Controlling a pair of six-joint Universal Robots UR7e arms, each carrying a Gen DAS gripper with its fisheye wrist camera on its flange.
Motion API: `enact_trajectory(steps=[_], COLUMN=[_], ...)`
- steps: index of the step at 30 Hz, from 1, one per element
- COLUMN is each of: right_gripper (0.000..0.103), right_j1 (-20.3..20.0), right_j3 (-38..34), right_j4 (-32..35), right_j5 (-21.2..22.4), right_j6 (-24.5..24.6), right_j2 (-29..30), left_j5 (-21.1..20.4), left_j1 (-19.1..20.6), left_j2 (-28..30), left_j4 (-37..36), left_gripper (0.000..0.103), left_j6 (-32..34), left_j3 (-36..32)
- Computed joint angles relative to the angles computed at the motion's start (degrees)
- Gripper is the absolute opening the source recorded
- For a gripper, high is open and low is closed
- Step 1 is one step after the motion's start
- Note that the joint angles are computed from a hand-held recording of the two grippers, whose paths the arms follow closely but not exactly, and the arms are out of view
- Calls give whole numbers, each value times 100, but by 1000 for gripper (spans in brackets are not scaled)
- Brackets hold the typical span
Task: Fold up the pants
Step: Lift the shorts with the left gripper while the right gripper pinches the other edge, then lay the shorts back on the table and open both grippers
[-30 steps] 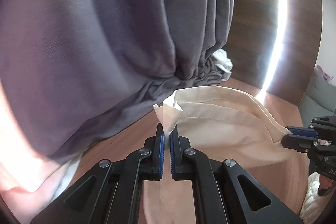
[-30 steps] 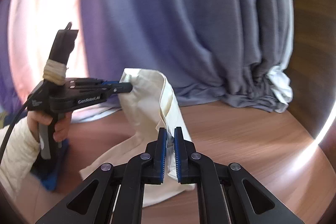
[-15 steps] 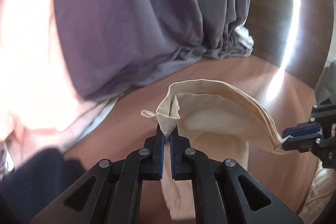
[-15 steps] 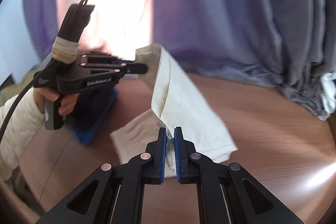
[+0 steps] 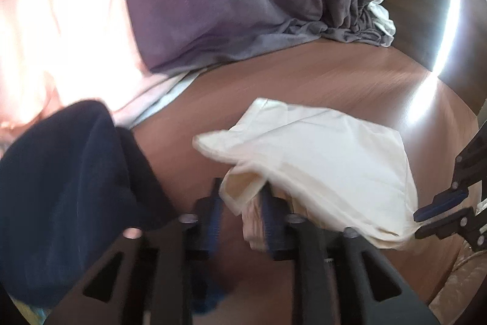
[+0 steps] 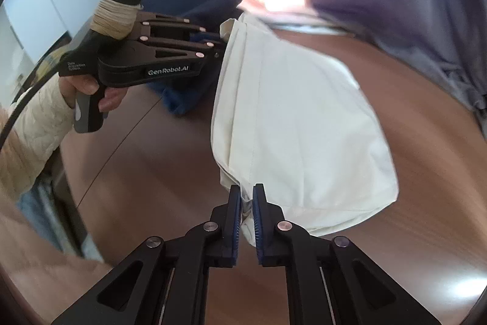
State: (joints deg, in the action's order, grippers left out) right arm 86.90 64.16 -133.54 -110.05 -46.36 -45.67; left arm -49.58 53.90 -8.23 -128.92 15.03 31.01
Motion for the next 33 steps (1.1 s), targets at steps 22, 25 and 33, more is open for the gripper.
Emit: enact_trajectory(steps=[22, 25, 33], right_gripper=[44, 44, 44], right_j1=[-439, -505, -641], right_j3=[-490, -811, -1610], right_j4=[-1184, -1174, -935], right_j5=[-62, -62, 91], right_j6=[482, 502, 688], right_j2=[171, 317, 807], left_j5=[1174, 1472, 1392], left_j1=[-367, -373, -245], left_j2=[-426, -55, 769], left_j4=[-737, -818, 193], left_gripper=[42, 42, 41], left_j6=[-4086, -3977, -4258], left_j3=[1463, 841, -860])
